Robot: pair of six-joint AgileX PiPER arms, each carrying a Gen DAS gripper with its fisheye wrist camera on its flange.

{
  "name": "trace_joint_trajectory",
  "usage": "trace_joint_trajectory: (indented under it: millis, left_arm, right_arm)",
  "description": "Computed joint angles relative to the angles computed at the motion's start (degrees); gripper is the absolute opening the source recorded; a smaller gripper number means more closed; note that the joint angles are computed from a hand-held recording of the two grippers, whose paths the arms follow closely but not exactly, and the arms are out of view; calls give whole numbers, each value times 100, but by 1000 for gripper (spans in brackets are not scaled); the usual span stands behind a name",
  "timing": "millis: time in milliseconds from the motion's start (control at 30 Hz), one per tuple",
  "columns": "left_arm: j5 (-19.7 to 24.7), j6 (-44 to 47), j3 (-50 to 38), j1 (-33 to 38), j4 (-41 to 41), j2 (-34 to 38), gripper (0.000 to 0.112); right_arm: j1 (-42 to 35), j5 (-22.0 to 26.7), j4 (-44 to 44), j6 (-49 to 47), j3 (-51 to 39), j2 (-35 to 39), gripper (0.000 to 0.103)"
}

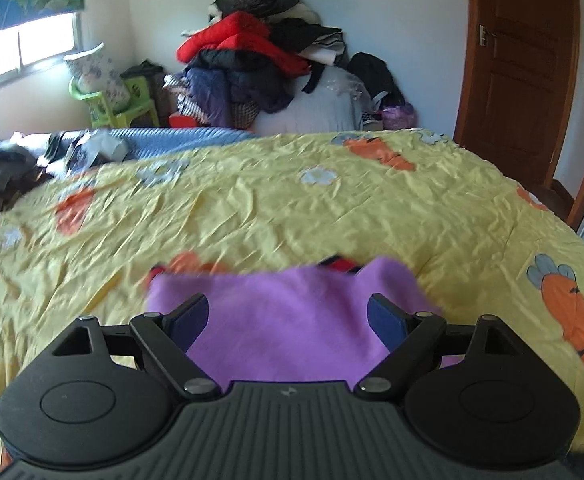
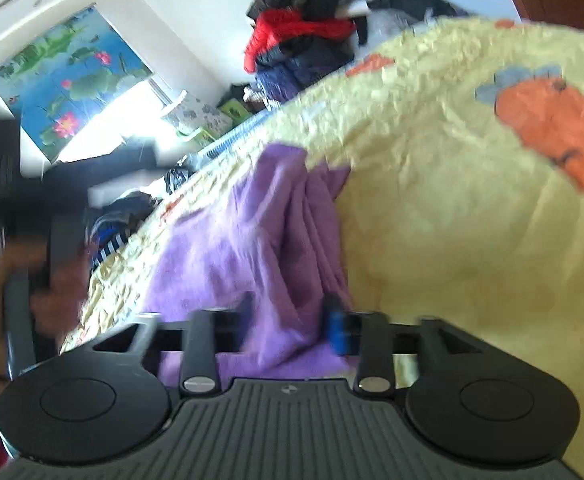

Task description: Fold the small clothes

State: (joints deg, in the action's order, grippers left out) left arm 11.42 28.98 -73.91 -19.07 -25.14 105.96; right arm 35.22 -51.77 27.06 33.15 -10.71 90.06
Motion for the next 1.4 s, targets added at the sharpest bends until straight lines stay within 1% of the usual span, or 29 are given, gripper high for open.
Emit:
trace_joint_trajectory:
  millis: [33,67,100,133,167,200,267,300,400,433,467,533,633,667,700,800,833,900,933,967,1000,1033,1067,1100,1133,1200,1300,1400]
  left_arm:
    - [9,573,158,178,-551,-49,87]
    - [-10,1146,317,376,-1086,-77,87]
    - [-70,1719,478,568,-1643,-94,87]
    - [-73,2292,559,752,-2210,-70,87]
    - [1,2793,593,961,-2727,-18,87]
    - [163,3065,560,1181,-3039,65,87]
    - [694,3040,335,1627,-3216,289,87]
    - [1039,3007,180,1860,-3320,431,87]
    - [2361,2868,-444,2459,-3477,954,87]
    - [2799,2821,-683,2591,-3461,1148,87]
    - [3144,2856,-848,2684,-3508,1312,87]
    - [3756,2988,-1136,2799,-3594,1597,87]
    - [4444,3242,-1479,2813,-3769,1984,87]
    - [4672,3285,-1588,2793,-3803,2111,87]
    - [4780,3350,-1644,2757,-3891,2207,87]
    - [4602,3780,-1558,2647,-4361,2302,87]
    - [4566,3814,-1575,2632,-4534,2365,87]
    - [4552,3623,-1770,2623,-4831,2573,86]
    - [4557,3407,-1954,2612,-4899,2700,86]
    - [4511,3205,-2092,2597,-4931,2773,85]
    - [4394,3062,-2187,2572,-4897,2794,67]
    - [4244,2893,-2299,2527,-4692,2788,42]
    - [4106,2747,-2412,2469,-4410,2786,37]
    - [4084,2793,-2408,2467,-4357,2771,31]
    - [4077,2957,-2334,2488,-4460,2735,27]
    - [3944,3352,-2082,2507,-4639,2559,24]
    - [3775,3527,-1950,2496,-4803,2371,23]
    - [3487,3497,-2115,2397,-4744,2303,23]
  right_arm:
    - [-139,135,-37,-164,-53,-115,73]
    - [-418,265,-304,-253,-119,-176,82]
    - [-797,418,-800,-240,-229,-202,82]
    - [-1197,670,-1373,-129,-403,-200,82]
    - [-1554,891,-1946,87,-628,-113,82]
    - [-1880,1096,-2519,378,-853,-19,82]
    - [-2409,1314,-3664,1080,-1326,306,82]
    - [-2636,1362,-4237,1474,-1561,490,82]
    - [-3186,1392,-5956,2805,-2219,1033,82]
    - [-3345,1328,-6428,3187,-2402,1211,82]
    - [-3502,1035,-6754,3341,-2474,1360,83]
    - [-3842,596,-7597,3903,-2728,1650,83]
    - [-4193,92,-8558,4552,-3209,2041,83]
    - [-4247,-9,-8817,4710,-3398,2157,83]
    - [-4265,-34,-9005,4825,-3590,2251,83]
    - [-4165,219,-9422,5308,-4088,2357,83]
    - [-4088,370,-9475,5402,-4202,2358,81]
    - [-3941,741,-9606,5678,-4445,2398,58]
    - [-3926,846,-9651,5871,-4549,2488,38]
    - [-3964,722,-9567,5944,-4575,2598,34]
    - [-4005,589,-9415,5834,-4540,2663,33]
    - [-3997,577,-9281,5687,-4474,2653,32]
    - [-3962,602,-9133,5532,-4399,2619,31]
    - [-3937,589,-8998,5388,-4318,2581,30]
    - [-3916,583,-8900,5282,-4267,2552,29]
    - [-3881,596,-8799,5138,-4256,2512,28]
    - [-3807,612,-8668,4975,-4382,2468,27]
    - [-3661,859,-8535,4911,-4701,2497,27]
